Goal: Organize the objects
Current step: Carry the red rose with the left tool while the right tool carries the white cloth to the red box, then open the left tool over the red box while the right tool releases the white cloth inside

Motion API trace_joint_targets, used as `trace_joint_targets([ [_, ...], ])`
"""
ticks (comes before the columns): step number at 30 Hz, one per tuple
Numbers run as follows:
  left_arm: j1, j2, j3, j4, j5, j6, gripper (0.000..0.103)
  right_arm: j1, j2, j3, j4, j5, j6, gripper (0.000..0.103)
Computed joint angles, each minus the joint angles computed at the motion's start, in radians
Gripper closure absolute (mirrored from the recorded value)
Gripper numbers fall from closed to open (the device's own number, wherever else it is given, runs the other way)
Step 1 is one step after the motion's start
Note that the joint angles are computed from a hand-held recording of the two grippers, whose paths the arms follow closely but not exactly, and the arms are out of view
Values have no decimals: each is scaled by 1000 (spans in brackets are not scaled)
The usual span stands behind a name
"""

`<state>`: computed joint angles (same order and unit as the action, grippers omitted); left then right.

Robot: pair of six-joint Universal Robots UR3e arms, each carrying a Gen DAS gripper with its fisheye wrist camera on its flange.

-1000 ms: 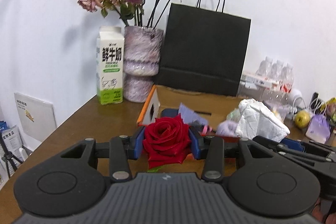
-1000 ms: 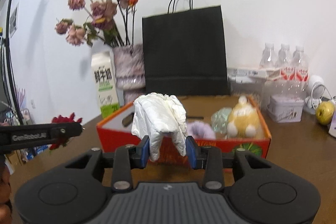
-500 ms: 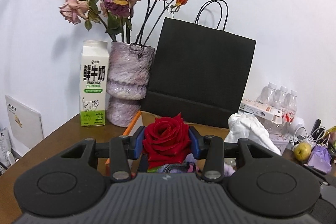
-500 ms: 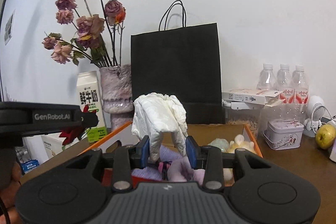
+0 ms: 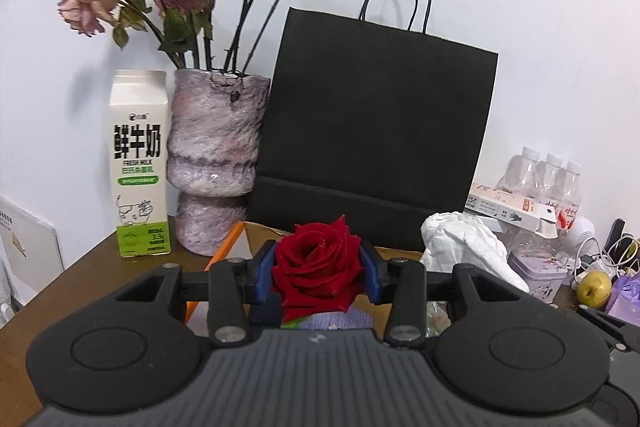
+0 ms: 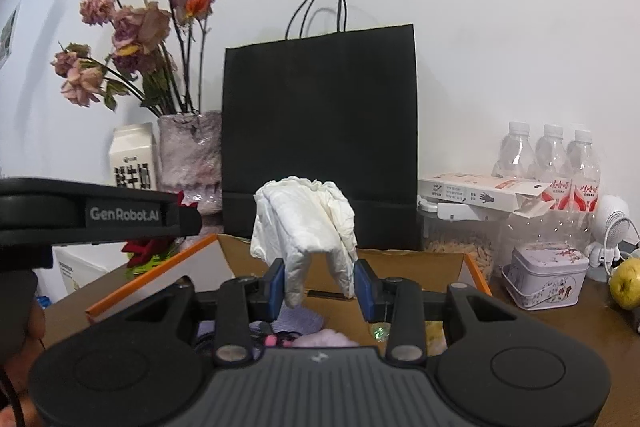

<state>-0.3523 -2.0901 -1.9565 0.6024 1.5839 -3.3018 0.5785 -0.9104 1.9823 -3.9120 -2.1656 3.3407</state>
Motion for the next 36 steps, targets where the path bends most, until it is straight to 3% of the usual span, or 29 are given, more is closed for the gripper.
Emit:
trace_joint_targets([
  [12,15,-100,156,-61,-35,41,59,-56,37,-77,80,22,-40,66],
  [14,17,-108,166,-63,-41,49,58,-60,41,-83,89,22,-44,61],
  [17,15,-114,171,-61,-29,53,50,-54,48,-90,96,8,-49,47],
  [19,21,-114,164,-49,-34,52,35,-54,46,-81,89,12,-47,37],
  [21,22,-114,155,-23,-24,47,7,-50,51,-81,76,6,-49,26],
  [22,20,-119,150,3,-15,49,1,-46,55,-84,72,-1,-49,17],
  [25,14,-135,135,81,0,70,0,-37,68,-92,49,-18,-53,0],
  [36,35,-80,66,104,-19,61,0,-20,58,-75,18,-34,-35,0],
])
